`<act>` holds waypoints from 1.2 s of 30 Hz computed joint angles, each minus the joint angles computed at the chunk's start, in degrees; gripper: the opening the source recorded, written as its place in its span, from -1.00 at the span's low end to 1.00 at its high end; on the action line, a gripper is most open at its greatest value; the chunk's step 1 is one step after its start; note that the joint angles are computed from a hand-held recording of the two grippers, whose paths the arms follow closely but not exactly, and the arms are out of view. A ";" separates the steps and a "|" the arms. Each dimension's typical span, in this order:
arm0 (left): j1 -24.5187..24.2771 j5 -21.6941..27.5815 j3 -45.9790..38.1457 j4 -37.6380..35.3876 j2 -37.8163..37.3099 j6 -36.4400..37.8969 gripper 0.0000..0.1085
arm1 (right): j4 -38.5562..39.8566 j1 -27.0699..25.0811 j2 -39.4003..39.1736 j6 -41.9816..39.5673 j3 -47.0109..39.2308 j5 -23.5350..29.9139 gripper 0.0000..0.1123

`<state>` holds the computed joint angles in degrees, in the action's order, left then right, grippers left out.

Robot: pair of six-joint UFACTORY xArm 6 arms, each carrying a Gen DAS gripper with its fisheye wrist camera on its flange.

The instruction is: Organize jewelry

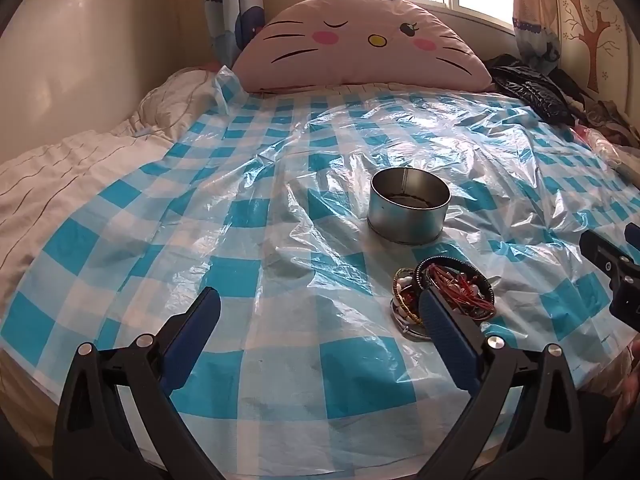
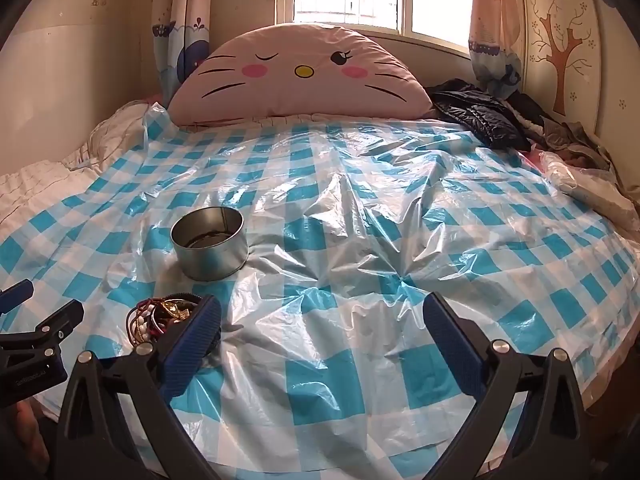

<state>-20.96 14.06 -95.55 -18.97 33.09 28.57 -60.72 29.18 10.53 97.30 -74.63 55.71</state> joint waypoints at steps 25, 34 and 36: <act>-0.07 -0.20 0.08 0.27 0.05 -0.20 0.76 | -0.30 0.15 -0.15 0.32 0.23 0.05 0.73; -0.07 -0.17 0.05 0.32 0.06 -0.25 0.76 | -0.28 0.08 -0.09 0.26 0.18 -0.02 0.73; -0.08 -0.13 0.00 0.45 0.09 -0.38 0.76 | -0.22 0.05 -0.11 0.19 0.19 -0.08 0.73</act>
<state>-21.04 13.94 -95.54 -18.52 33.18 28.19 -60.93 29.23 10.43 97.50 -74.44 55.64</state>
